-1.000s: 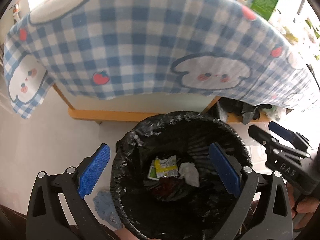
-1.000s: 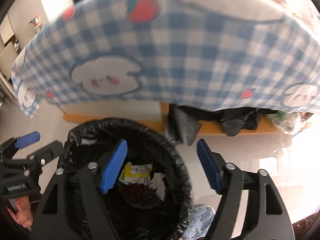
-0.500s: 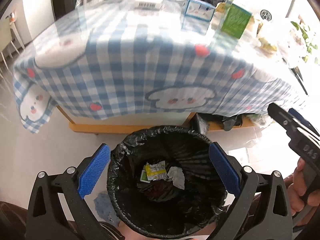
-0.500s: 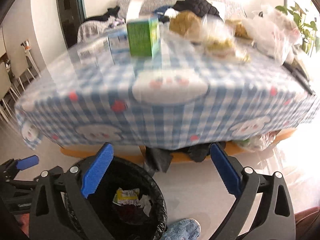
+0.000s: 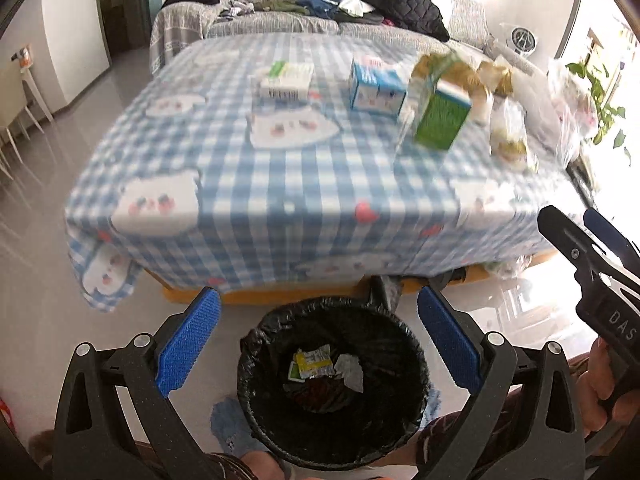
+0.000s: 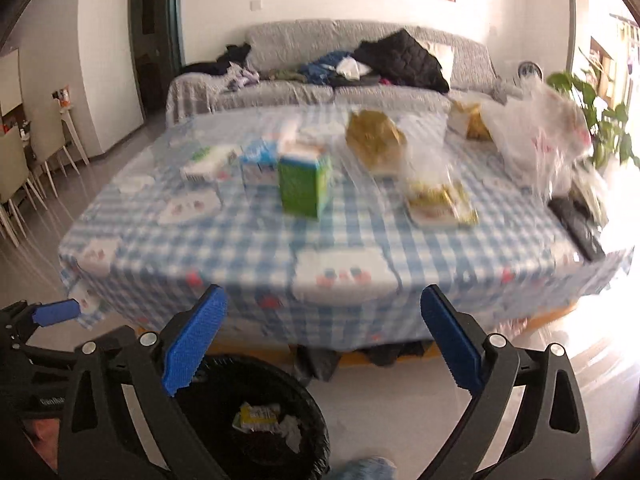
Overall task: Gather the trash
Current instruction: 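Raise both open grippers from the bin back toward the table, then grasp the white-green medicine box with the left gripper while the right gripper grasps the green carton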
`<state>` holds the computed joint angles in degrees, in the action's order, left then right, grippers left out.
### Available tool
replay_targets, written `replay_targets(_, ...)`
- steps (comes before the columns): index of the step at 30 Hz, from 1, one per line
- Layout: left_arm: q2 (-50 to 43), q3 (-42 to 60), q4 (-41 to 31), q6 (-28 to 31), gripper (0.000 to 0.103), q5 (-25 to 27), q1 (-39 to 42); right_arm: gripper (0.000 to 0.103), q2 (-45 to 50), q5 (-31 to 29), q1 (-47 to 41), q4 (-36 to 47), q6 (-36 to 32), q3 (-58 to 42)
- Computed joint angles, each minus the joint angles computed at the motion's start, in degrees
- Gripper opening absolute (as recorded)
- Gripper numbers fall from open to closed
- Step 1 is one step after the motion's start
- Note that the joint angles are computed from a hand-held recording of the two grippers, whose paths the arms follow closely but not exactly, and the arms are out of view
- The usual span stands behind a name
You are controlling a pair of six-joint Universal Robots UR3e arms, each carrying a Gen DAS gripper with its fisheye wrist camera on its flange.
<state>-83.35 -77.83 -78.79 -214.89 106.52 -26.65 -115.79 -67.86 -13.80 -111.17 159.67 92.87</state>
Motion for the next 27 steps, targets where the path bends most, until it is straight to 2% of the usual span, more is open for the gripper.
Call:
replay_targets(4,-2.87,7.08,-3.34,3.27,0.097,0.84,2.55,0.094,7.41,-4.83,6.56,-6.11,3.64,-6.62)
replay_targets(8,-5.18,12.35,-4.35,7.05,0.097,-0.92,7.53,0.094,14.79,-4.1,8.07,-6.22,5.99,-14.85)
replay_targets(13,-10.16,19.31,-6.01,10.28,0.097,-2.24,12.49,0.094,24.31,-6.41,11.35,-9.29,7.43,-23.17)
replay_targets(22,-22.49,29.47,-3.32,14.17,0.097,-7.39,20.5,0.094,37.11,-9.76,13.85,-13.14,9.63,-30.02)
replay_targets(25,-29.58,38.72,-5.88,15.21,0.097,-8.04,21.43,0.094,40.78,-9.83,13.76,-11.44,11.43,-32.76)
replay_targets(27,-36.54,49.41,-9.64,15.89,0.097,-7.8,21.83,0.093,42.99,-9.54,13.85,-10.53,12.13,-34.95)
